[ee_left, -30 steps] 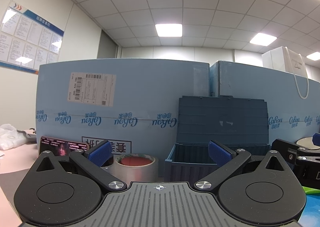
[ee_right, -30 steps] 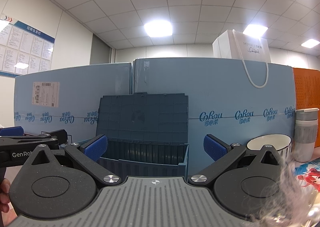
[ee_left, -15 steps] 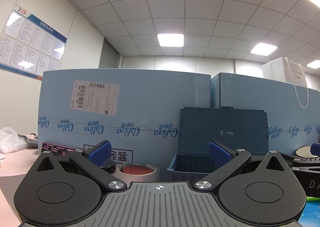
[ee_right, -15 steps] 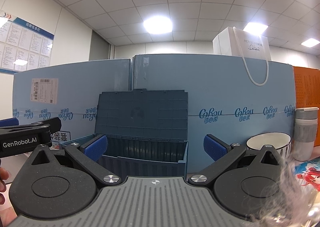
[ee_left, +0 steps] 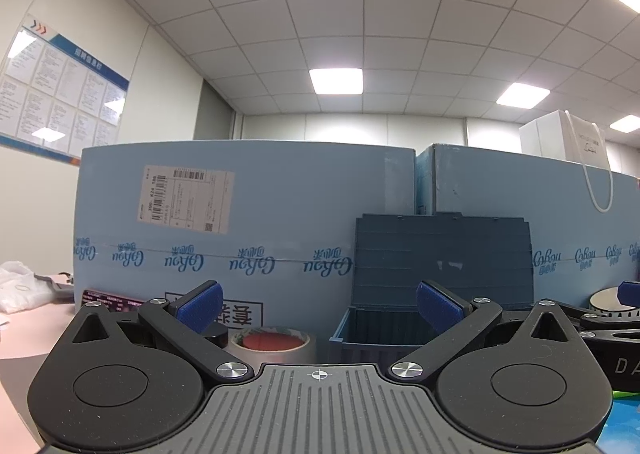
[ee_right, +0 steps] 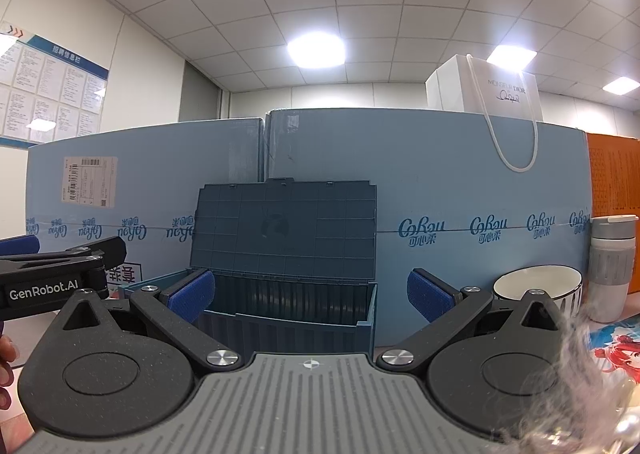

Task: Organize rigid objects

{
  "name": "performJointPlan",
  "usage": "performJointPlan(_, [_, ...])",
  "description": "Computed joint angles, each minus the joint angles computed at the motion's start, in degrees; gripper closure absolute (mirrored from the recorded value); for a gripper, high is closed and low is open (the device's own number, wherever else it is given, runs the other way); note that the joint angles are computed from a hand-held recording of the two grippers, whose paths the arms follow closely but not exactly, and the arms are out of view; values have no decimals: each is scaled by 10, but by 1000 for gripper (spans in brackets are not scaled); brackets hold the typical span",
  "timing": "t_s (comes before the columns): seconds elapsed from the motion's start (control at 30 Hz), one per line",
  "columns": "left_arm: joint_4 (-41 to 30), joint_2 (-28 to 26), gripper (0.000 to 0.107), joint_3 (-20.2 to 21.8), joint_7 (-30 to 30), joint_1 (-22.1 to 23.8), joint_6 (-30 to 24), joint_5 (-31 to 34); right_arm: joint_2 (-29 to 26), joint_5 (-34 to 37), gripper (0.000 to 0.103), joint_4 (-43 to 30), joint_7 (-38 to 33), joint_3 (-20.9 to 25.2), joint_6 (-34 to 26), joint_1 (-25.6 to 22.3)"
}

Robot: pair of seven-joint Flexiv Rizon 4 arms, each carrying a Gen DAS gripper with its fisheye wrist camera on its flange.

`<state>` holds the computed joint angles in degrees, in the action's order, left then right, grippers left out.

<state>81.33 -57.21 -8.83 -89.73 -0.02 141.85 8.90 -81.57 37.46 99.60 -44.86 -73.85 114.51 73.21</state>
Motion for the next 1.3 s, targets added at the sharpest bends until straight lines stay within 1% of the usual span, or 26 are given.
performJointPlan(0.23, [1,0,4,0,-3,2,3,9,13,3,0,-2,-19,13,10,-3])
performJointPlan(0.7, [-1,0,4,0,-4,2,3,17,23,18,0,-8,-46,24,11,-5])
performJointPlan(1.3, [0,1,4,-1,-2,2,-2,13,25,25,0,-10,-55,26,10,-5])
